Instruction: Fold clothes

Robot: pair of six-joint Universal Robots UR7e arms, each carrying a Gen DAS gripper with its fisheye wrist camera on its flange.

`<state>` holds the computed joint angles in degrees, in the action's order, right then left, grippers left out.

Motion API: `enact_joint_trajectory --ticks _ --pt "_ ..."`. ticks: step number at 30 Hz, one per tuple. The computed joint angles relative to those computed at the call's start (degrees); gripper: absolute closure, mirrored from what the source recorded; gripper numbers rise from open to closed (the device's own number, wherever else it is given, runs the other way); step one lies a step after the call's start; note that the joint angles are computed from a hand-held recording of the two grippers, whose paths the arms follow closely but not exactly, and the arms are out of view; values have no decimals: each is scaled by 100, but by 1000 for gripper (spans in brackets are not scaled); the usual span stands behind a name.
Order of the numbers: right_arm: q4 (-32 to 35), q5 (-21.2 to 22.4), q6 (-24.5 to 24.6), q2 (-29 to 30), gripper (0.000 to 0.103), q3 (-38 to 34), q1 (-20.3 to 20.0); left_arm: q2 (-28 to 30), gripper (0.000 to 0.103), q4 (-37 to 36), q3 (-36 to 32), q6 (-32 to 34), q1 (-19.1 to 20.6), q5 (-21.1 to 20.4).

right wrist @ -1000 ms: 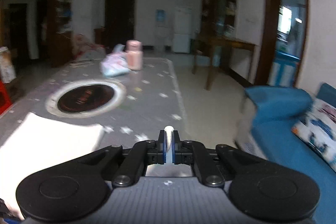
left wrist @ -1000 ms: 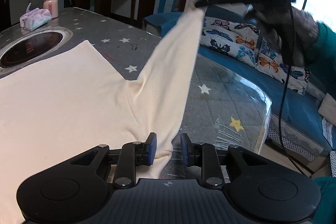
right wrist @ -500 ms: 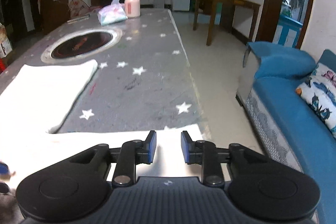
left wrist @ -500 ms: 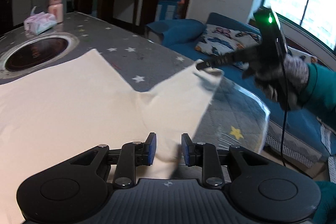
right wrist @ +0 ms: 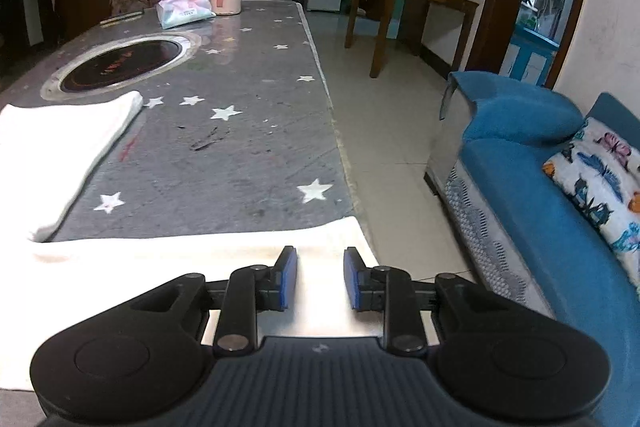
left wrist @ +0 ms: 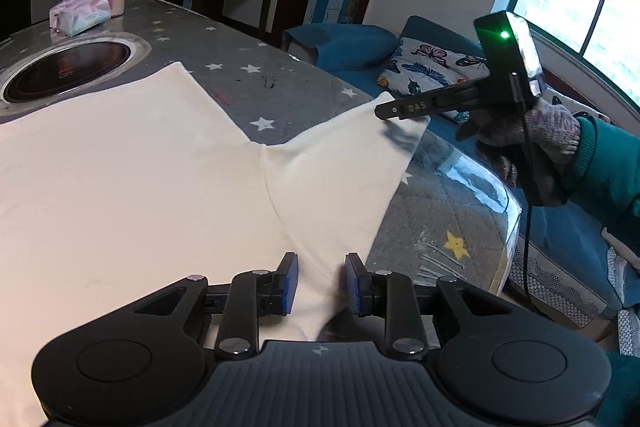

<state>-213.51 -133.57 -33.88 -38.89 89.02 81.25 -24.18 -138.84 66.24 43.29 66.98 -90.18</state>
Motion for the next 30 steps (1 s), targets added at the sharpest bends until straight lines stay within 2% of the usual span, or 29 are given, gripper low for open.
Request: enact_joint_trajectory --ticks 6,9,12,16,19,23,28,30 --pt "49 -103 -63 71 79 -244 -39 54 74 -320 146 -92 -40 -83" --pt "102 -173 -172 119 79 -382 -37 40 68 -455 250 -116 -62 -107" --pt "155 -190 -211 115 79 -412 -10 32 67 -388 218 -184 -59 -126" --pt "49 181 -225 -26 77 -86 89 -34 67 -403 140 -317 -16 -203" --pt "195 506 -233 -144 71 202 178 -71 67 -634 76 -395 19 -165" --pt "505 878 -43 -231 68 475 252 -10 67 -803 -180 -617 89 129" --pt "614 1025 -78 -172 68 527 338 142 66 -827 -560 -822 173 551" --pt "676 1151 -114 -161 63 506 370 171 66 -801 -615 -852 196 604"
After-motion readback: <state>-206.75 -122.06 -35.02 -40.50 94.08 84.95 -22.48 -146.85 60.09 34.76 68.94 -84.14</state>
